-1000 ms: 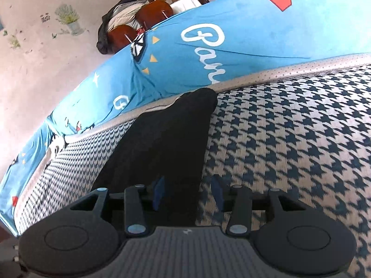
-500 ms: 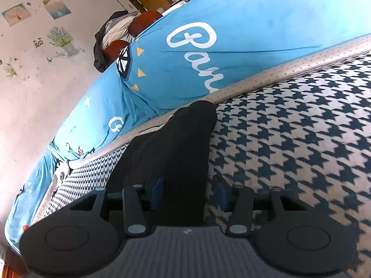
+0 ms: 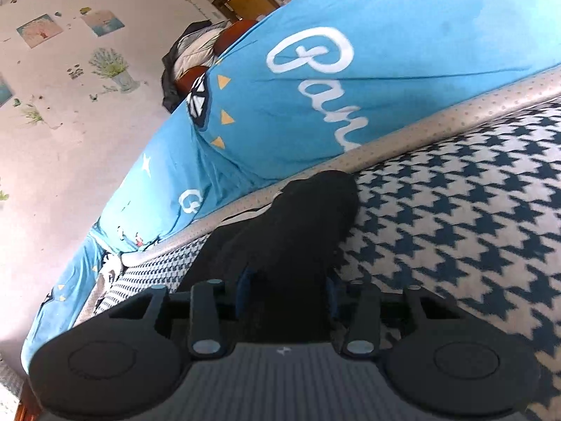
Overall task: Fold clothes
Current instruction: 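Close the right tool on the end of the black strip, then lift the gripped end and fold it back over the strip with the right tool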
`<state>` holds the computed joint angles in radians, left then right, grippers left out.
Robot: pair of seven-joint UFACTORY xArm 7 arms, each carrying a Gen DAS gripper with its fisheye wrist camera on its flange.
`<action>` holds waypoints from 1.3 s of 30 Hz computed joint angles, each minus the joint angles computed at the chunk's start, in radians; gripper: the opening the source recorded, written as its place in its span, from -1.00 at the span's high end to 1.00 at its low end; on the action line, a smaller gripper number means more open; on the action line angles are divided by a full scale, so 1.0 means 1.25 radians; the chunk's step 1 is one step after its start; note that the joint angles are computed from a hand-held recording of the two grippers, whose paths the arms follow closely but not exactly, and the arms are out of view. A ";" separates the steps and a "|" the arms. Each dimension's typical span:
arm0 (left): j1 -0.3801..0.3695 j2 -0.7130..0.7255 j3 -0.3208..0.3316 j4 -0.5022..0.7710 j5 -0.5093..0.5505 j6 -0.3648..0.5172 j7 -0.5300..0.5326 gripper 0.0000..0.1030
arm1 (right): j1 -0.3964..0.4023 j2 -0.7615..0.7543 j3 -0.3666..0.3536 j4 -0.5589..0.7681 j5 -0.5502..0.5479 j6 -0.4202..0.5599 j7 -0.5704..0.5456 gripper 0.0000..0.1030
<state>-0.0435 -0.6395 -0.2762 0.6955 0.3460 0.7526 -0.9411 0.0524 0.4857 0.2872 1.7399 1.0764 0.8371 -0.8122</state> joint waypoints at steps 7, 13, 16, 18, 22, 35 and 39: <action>-0.002 0.002 0.005 -0.003 -0.002 -0.002 0.004 -1.00 | 0.007 0.025 0.014 0.018 0.019 -0.029 -0.020 0.18; -0.001 0.008 0.008 -0.004 -0.006 0.003 0.005 -1.00 | 0.014 0.035 0.017 0.033 0.006 -0.032 -0.002 0.62; -0.002 0.009 0.007 0.000 -0.005 0.005 0.004 -1.00 | 0.016 0.031 0.019 0.030 -0.003 -0.038 0.001 0.70; -0.002 0.010 0.003 0.003 -0.001 0.005 0.003 -1.00 | 0.015 0.018 0.019 0.022 0.004 -0.056 0.006 0.80; -0.005 0.011 0.003 0.006 0.002 -0.008 0.006 -1.00 | 0.010 -0.012 0.015 0.004 0.029 -0.099 0.002 0.86; -0.005 0.033 -0.010 0.022 0.019 -0.054 0.019 -1.00 | -0.036 -0.077 -0.036 -0.025 0.053 -0.231 0.035 0.86; -0.005 0.041 -0.015 0.029 0.031 -0.065 0.022 -1.00 | -0.057 -0.095 -0.070 -0.041 0.004 -0.279 0.099 0.86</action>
